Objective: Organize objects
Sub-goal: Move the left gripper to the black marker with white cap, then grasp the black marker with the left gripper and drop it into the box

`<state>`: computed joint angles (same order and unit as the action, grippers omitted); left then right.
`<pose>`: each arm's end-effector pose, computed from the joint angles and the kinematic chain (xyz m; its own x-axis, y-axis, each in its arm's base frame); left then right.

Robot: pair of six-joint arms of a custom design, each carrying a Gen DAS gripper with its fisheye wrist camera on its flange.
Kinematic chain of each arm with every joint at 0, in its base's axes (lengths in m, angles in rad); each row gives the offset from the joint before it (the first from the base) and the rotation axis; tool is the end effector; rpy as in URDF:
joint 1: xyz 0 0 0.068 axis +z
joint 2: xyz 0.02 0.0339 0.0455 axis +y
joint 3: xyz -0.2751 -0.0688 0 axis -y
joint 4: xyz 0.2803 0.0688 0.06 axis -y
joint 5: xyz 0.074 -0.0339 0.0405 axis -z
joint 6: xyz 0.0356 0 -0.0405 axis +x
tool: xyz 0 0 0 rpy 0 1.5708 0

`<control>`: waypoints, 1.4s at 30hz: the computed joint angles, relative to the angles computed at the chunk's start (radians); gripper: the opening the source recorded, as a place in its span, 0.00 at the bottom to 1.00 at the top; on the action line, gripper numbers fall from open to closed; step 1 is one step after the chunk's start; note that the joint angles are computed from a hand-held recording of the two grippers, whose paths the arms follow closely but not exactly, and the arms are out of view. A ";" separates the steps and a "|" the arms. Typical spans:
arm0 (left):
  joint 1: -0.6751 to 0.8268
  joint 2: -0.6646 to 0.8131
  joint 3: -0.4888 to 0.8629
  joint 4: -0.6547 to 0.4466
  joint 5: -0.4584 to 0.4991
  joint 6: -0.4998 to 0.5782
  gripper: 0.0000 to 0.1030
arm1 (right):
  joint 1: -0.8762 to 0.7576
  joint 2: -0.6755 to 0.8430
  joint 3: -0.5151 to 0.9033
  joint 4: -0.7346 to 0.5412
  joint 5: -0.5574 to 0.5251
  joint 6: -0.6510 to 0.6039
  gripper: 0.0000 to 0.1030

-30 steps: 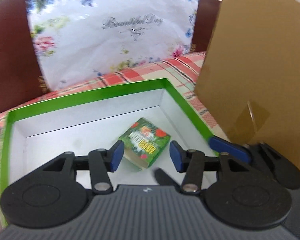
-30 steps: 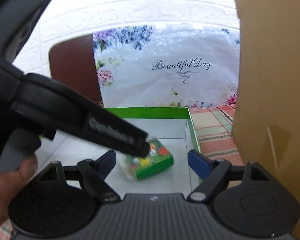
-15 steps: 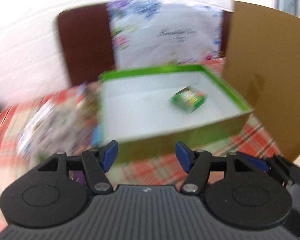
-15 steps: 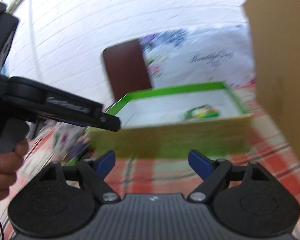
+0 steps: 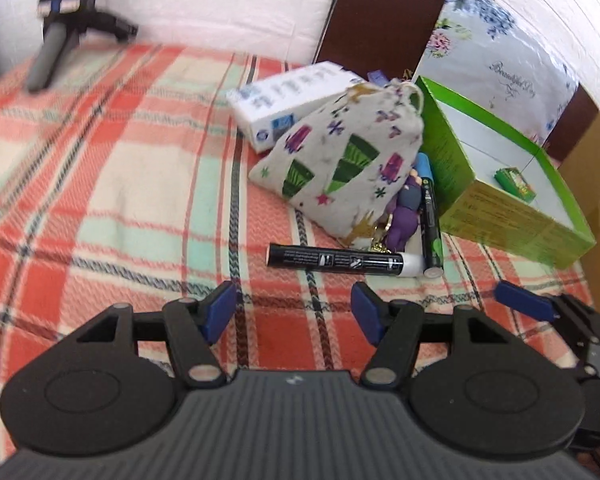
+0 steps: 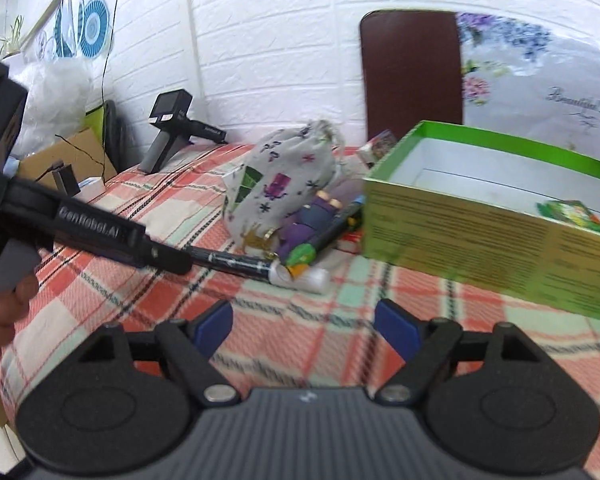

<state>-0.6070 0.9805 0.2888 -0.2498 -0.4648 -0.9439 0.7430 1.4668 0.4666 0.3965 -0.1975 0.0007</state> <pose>0.1597 -0.0915 0.1239 -0.6270 -0.4460 -0.6387 -0.3658 0.8925 -0.2641 0.2037 0.1966 0.1218 -0.4186 -0.3836 -0.8232 -0.7820 0.6131 0.1120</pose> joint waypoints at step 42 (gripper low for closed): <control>-0.253 0.364 0.326 0.238 -0.243 0.911 0.34 | -0.110 -0.226 -0.150 0.176 0.176 -0.526 0.39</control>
<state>-0.8603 1.3443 0.6150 -0.0119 -0.7080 -0.0329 0.6329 1.2412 0.3165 0.5727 -0.0216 -0.5256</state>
